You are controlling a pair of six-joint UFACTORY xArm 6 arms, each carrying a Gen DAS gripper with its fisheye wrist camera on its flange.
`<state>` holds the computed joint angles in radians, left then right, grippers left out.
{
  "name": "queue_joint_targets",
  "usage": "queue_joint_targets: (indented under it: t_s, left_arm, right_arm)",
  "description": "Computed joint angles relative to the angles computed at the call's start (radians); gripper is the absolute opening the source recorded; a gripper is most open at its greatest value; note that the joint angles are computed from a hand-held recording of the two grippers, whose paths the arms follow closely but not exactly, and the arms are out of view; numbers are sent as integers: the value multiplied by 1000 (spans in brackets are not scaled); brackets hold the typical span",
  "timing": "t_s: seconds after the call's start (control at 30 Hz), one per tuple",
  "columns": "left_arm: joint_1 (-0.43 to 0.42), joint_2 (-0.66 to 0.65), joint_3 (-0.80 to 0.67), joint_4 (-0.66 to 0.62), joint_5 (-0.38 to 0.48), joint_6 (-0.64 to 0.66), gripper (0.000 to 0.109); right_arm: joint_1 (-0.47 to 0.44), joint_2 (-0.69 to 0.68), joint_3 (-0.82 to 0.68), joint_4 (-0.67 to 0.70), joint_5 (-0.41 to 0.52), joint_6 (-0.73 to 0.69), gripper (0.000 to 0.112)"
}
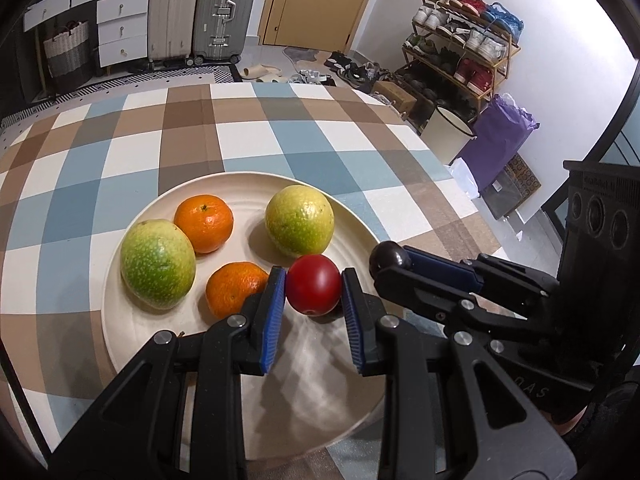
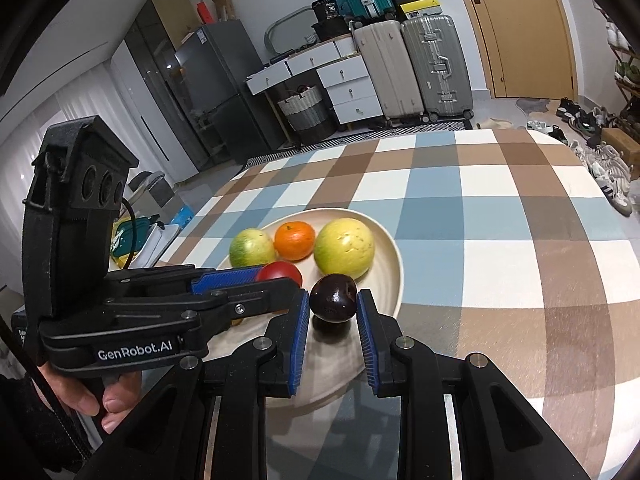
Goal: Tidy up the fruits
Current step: 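Carry the tomato with the left tool while the right tool carries the plum to the plate, then open both tools to release the tomato and plum on the plate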
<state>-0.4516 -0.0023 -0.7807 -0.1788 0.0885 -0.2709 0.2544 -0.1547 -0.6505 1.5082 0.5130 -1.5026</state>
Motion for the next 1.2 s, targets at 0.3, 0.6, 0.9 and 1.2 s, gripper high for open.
queue_joint_targets:
  t_s: [0.3,0.6,0.9,1.2]
  left_arm:
    - [-1,26,-14,-26,-6,25,25]
    - [-7,30,-17,-67,-18,57,25]
    - [12,-35,24,114,-13,-106,25]
    - [27,-177,101,441,30,-398,25]
  right_arm:
    - [1,37,-24,-2,-3,-1,25]
    - [3,50,-37,5,-19,-3,25]
    - [-12,-5,-7,24,2,-11,35]
    - [-8,-143,78,40,-2,-3,35]
